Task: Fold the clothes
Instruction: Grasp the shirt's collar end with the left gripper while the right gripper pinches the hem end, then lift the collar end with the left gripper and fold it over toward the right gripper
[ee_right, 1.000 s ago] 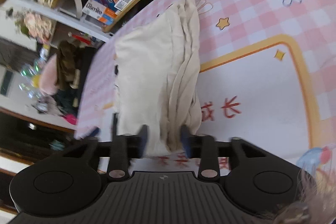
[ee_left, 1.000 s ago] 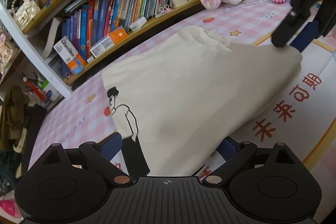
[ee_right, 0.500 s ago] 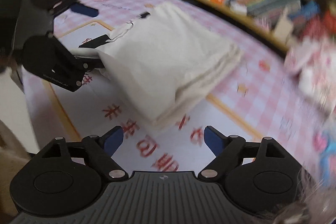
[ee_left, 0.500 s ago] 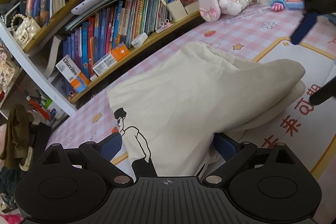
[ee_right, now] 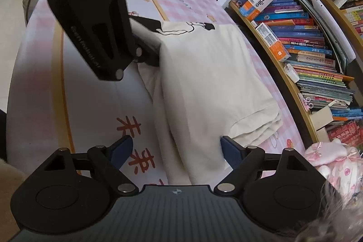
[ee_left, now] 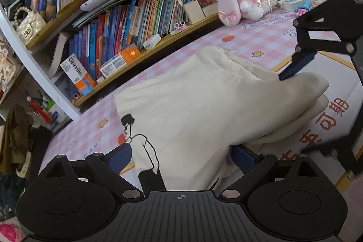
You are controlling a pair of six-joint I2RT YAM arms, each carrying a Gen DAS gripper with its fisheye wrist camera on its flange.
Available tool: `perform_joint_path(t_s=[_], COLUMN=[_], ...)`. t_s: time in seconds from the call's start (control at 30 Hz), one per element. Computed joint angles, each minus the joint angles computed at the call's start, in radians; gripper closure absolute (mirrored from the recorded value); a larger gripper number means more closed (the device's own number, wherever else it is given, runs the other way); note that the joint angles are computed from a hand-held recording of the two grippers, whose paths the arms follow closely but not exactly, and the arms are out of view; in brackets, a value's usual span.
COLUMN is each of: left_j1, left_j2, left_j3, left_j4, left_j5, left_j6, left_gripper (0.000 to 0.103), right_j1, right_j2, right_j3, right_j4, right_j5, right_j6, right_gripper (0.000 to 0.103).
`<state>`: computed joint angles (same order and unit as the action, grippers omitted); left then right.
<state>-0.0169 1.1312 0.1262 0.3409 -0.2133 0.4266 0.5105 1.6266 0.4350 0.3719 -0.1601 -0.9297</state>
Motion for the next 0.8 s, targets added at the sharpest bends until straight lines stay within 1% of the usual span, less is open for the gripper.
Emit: perform_joint_path(t_s=[0.03,0.07,0.1,0.13,0.17,0.23,0.37,0.47,0.5,0.57,0.6,0.63,0.67,0.8], left_j1=[0.002,0.002,-0.001,-0.005,-0.011,-0.017,-0.013,0.018,0.025,0.031,0.035,0.041,0.047,0.084], left_j2=[-0.001,-0.003,-0.005,-0.007,-0.009,-0.018,-0.073,-0.106,-0.104,-0.082,-0.068,-0.055,-0.044,-0.051], left_j3=[-0.005,-0.011,-0.019,-0.027,-0.034,-0.048,-0.074,-0.083,-0.085,-0.087,-0.088,-0.089,-0.090,-0.106], left_j4=[0.000,0.001,0.004,0.006,0.007,0.003,-0.037,-0.080,-0.080,-0.063,-0.049,-0.033,-0.019,0.004], left_j5=[0.005,0.006,0.003,-0.002,-0.008,-0.019,-0.016,0.013,0.009,-0.012,-0.024,-0.033,-0.038,-0.027], left_j6=[0.000,0.002,0.003,0.005,0.006,0.009,0.023,0.039,0.046,0.061,0.069,0.080,0.091,0.155], left_gripper=[0.007,0.007,0.007,0.007,0.007,0.007,0.007,0.008,0.010,0.019,0.022,0.028,0.030,0.034], right_j1=[0.005,0.008,0.007,0.000,-0.014,-0.032,-0.036,-0.044,-0.047,-0.049,-0.050,-0.051,-0.051,-0.048], right_j2=[0.006,0.010,0.010,0.003,-0.012,-0.038,-0.065,-0.079,-0.085,-0.091,-0.090,-0.090,-0.089,-0.083], right_j3=[-0.001,0.000,0.004,0.015,0.036,0.069,0.097,0.099,0.097,0.098,0.099,0.100,0.101,0.092], right_j4=[0.020,0.035,0.045,0.031,-0.014,-0.075,-0.097,-0.104,-0.108,-0.116,-0.118,-0.119,-0.120,-0.109], right_j5=[0.018,0.033,0.042,0.036,0.007,-0.028,-0.038,-0.045,-0.048,-0.051,-0.052,-0.053,-0.052,-0.041], right_j6=[-0.002,-0.001,0.005,0.020,0.047,0.091,0.111,0.112,0.110,0.105,0.103,0.102,0.101,0.103], right_gripper=[0.041,0.067,0.074,0.078,0.083,0.084,0.086,0.086,0.086,0.086,0.086,0.086,0.086,0.085])
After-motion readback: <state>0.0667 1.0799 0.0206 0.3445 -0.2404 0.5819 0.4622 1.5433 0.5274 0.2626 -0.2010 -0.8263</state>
